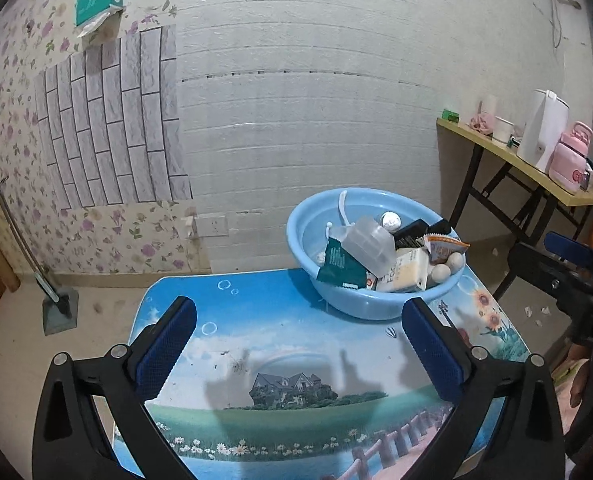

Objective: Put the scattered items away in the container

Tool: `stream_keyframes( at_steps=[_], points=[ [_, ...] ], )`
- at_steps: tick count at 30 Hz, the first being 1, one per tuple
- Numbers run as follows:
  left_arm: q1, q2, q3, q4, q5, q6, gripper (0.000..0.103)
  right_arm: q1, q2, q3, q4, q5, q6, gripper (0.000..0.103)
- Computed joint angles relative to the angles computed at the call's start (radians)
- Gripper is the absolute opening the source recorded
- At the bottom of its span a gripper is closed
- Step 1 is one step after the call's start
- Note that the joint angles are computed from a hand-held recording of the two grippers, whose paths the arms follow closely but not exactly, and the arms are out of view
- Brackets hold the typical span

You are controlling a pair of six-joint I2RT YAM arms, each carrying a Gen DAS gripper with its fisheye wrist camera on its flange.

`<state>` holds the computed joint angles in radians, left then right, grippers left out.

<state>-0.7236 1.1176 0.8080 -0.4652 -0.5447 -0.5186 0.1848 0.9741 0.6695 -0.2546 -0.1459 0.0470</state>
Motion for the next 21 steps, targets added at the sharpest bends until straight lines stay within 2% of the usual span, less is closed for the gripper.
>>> stream_keyframes(
  at_steps=[8, 13, 16, 21],
  points=[
    [0.038, 0.044, 0.008, -0.007, 0.027, -0.02, 0.103, 0.019, 0.068, 0.027, -0.024, 0.066, 0.014, 0.103],
    [0.044, 0.08, 0.023, -0.012, 0.04, -0.029, 0.103, 0.002, 0.103, 0.027, -0.019, 0.058, 0.01, 0.103],
    [0.022, 0.124, 0.046, -0.015, 0.001, -0.041, 0.103, 0.003, 0.112, 0.027, -0.014, 0.057, 0.004, 0.103],
    [0.007, 0.185, 0.058, 0.041, 0.009, -0.002, 0.103, -0.011, 0.12, 0.018, 0.005, 0.047, 0.005, 0.103]
  ],
)
